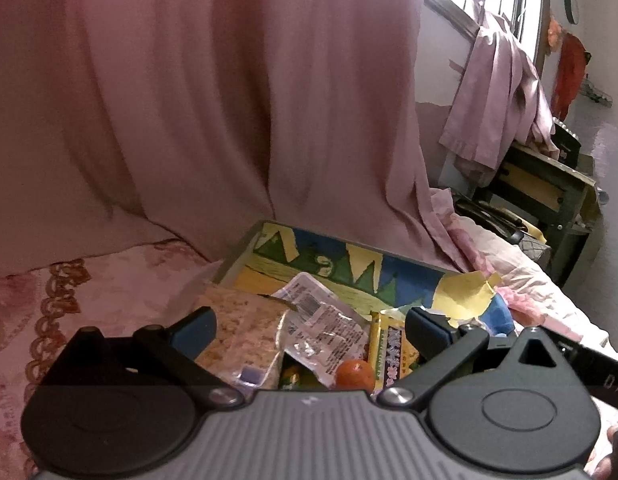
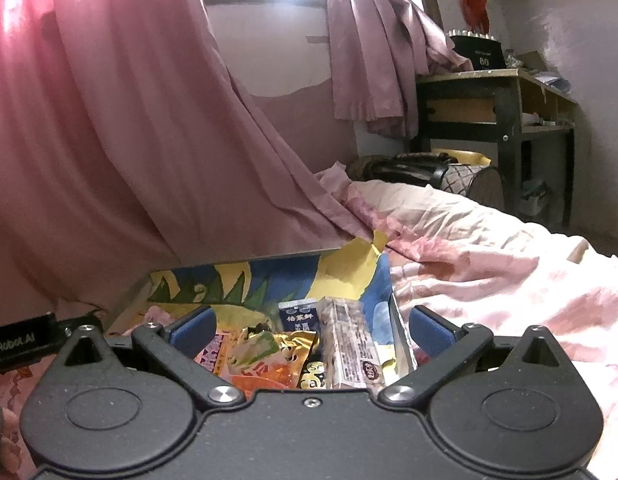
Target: Organize snacks
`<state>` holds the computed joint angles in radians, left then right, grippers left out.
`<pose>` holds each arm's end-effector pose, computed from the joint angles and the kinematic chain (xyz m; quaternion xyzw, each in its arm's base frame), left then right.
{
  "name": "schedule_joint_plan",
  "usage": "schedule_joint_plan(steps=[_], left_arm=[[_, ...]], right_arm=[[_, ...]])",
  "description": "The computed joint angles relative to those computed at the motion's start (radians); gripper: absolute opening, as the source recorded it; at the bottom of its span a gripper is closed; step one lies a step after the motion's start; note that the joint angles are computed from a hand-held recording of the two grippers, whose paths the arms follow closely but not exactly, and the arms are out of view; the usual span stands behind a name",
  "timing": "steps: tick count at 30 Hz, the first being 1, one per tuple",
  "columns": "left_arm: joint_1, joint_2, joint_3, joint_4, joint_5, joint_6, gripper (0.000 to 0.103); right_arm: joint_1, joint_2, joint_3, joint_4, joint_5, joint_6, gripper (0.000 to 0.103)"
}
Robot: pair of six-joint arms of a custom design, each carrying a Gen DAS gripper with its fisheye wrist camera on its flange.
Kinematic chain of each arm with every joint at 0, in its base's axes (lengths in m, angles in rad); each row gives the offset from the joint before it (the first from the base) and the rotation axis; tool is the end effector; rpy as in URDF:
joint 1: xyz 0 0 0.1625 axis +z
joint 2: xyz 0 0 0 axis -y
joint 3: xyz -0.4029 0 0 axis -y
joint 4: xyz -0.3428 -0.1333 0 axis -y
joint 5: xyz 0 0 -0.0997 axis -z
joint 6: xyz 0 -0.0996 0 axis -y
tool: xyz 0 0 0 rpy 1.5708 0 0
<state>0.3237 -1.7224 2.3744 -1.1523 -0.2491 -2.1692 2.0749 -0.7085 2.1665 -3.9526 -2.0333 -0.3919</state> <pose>-0.1525 -0.2936 0.2535 -0.0217 0.7474 -0.5781 0.3266 0.3076 -0.3736 0.1099 0.2854 -0.8296 0.4446 0.1805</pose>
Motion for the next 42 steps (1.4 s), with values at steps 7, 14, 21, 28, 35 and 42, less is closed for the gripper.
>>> schedule_joint_plan(steps=[7,14,21,28,35,42], left_arm=[[-0.080,0.031,-0.047,0.213,-0.085,-0.186,0.102],[-0.157,0.079,-0.079,0.345,-0.144,-0.296,0.102],[-0.245,0.121,-0.090,0.417,-0.212,-0.342,0.102],[-0.321,0.147,-0.099,0.453,-0.281,-0.373,0.103],[-0.394,0.177,-0.099,0.467,-0.354,-0.384,0.103],[-0.470,0.212,-0.099,0.467,-0.433,-0.391,0.103]], right_arm=[[0.017,-0.030,0.029,-0.018,0.012,-0.027,0.102],[0.040,-0.060,0.079,-0.080,0.014,-0.066,0.102],[0.066,-0.091,0.123,-0.127,0.014,-0.089,0.102],[0.083,-0.128,0.168,-0.139,0.005,-0.077,0.102],[0.105,-0.159,0.218,-0.162,-0.007,-0.072,0.102],[0.123,-0.190,0.258,-0.169,-0.015,-0.057,0.102]])
